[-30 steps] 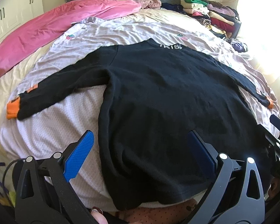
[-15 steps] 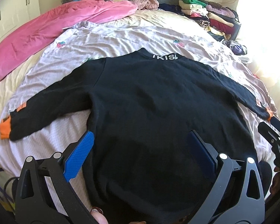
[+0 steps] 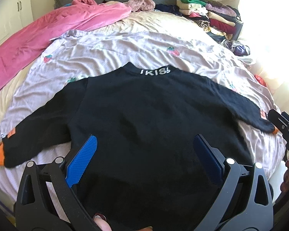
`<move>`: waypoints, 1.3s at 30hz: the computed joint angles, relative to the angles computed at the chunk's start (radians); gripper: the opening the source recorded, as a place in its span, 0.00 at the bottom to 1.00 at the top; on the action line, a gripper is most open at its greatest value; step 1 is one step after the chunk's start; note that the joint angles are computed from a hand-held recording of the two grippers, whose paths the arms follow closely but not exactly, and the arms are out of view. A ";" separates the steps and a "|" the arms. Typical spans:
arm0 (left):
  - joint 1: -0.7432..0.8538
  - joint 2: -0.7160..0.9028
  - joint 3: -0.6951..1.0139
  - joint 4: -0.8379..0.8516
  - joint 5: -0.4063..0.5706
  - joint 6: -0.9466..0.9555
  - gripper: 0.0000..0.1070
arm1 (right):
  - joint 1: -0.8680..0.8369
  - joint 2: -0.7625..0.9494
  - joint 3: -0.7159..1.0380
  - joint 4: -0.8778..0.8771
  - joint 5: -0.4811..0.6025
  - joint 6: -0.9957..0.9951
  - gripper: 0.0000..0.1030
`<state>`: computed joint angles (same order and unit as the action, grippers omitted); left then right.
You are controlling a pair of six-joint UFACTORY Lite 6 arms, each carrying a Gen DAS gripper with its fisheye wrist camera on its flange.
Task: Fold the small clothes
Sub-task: 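Move the right gripper to the orange sleeve cuff and grasp it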
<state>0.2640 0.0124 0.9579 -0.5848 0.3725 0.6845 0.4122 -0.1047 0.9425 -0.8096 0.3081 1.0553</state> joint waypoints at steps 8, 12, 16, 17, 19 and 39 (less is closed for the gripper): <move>-0.093 0.081 0.139 0.117 0.019 -0.169 0.88 | -0.086 0.072 0.129 0.076 -0.022 -0.137 0.96; -0.147 0.137 0.234 0.182 0.028 -0.267 0.88 | -0.151 0.149 0.201 0.050 -0.035 -0.125 0.96; -0.192 0.197 0.331 0.247 0.043 -0.354 0.88 | -0.224 0.237 0.286 0.158 -0.027 -0.221 0.96; -0.203 0.218 0.365 0.245 0.052 -0.355 0.88 | -0.242 0.256 0.305 0.168 -0.025 -0.231 0.96; -0.219 0.244 0.407 0.273 0.059 -0.391 0.88 | -0.275 0.282 0.332 0.213 -0.029 -0.276 0.96; -0.303 0.617 0.693 0.257 0.067 -0.429 0.88 | -0.571 0.376 0.311 0.175 -0.150 -0.155 0.96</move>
